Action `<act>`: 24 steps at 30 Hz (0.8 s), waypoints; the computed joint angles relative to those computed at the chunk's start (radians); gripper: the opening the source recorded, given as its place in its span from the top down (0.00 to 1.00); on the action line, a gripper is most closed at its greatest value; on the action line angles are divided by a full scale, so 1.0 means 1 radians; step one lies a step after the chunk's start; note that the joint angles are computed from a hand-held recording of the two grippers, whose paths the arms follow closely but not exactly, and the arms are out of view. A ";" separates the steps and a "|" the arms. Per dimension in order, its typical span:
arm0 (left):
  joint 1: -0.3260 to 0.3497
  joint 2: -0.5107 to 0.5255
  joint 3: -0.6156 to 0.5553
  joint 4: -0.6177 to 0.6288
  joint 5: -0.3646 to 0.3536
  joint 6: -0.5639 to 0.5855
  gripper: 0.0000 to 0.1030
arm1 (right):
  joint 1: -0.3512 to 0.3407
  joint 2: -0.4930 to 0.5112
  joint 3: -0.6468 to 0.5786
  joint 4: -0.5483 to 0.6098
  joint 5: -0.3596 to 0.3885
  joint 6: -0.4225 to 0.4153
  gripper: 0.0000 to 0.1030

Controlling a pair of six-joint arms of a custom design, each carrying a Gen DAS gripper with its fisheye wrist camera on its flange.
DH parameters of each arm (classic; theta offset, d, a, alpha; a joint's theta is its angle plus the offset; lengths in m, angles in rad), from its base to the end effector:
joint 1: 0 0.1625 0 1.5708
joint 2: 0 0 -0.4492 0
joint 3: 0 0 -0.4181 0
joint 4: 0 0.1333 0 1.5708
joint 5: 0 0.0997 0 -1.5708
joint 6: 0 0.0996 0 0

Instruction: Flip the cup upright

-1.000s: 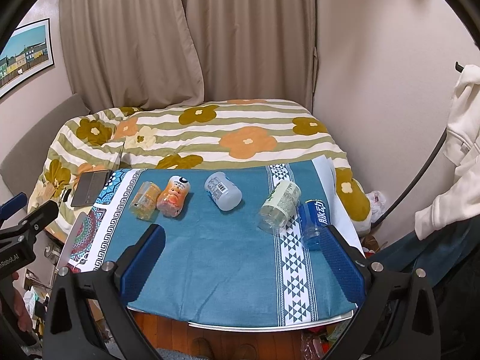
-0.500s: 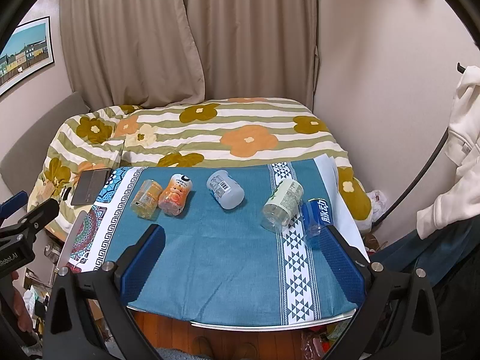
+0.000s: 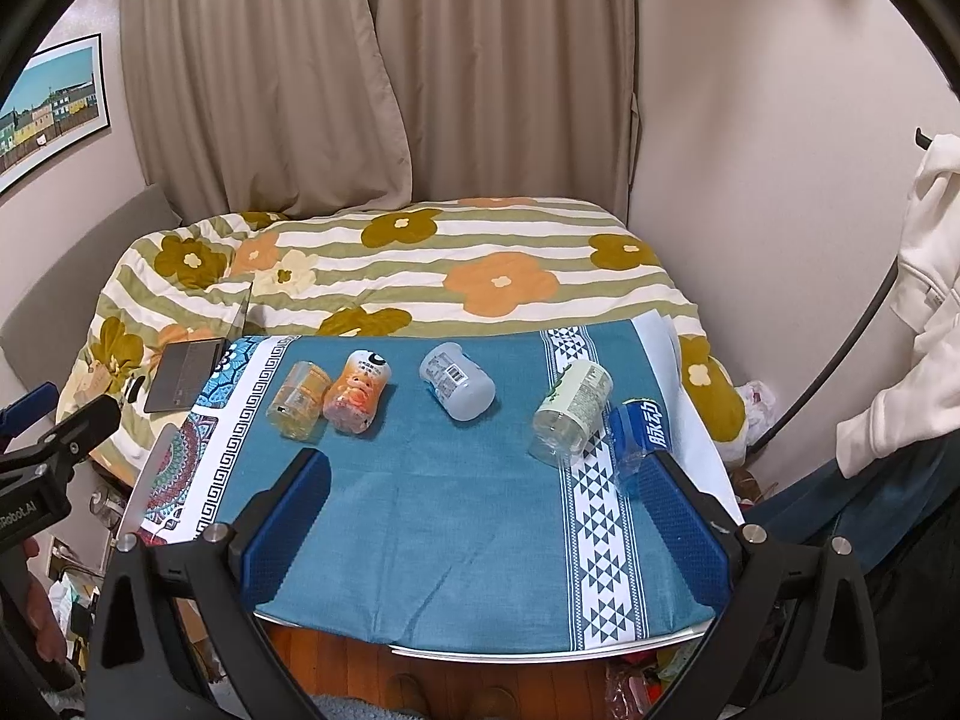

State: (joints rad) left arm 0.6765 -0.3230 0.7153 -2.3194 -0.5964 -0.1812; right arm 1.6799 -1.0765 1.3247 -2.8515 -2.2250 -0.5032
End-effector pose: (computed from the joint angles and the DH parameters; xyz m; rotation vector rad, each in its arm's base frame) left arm -0.5864 -0.7475 0.1276 0.5948 2.2230 -0.9759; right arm 0.1525 -0.7251 0.5003 0.2494 -2.1419 1.0380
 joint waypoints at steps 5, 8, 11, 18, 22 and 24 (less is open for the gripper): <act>0.003 0.005 -0.015 0.007 0.003 0.008 0.00 | 0.007 0.005 0.000 -0.010 -0.007 0.001 0.01; 0.008 0.004 -0.022 0.006 -0.004 0.015 0.00 | 0.006 0.006 -0.002 -0.009 -0.006 0.001 0.01; 0.009 0.006 -0.025 0.006 -0.004 0.018 0.00 | 0.006 0.006 -0.002 -0.010 -0.006 0.001 0.01; 0.018 -0.008 -0.019 -0.002 -0.015 0.041 0.00 | 0.009 0.009 -0.004 -0.008 -0.009 0.009 0.01; 0.034 -0.003 -0.054 0.048 -0.043 0.047 0.00 | 0.019 0.026 -0.019 -0.009 -0.031 0.027 0.01; 0.045 0.007 -0.085 0.075 -0.064 0.050 0.00 | 0.024 0.037 -0.026 -0.014 -0.054 0.033 0.01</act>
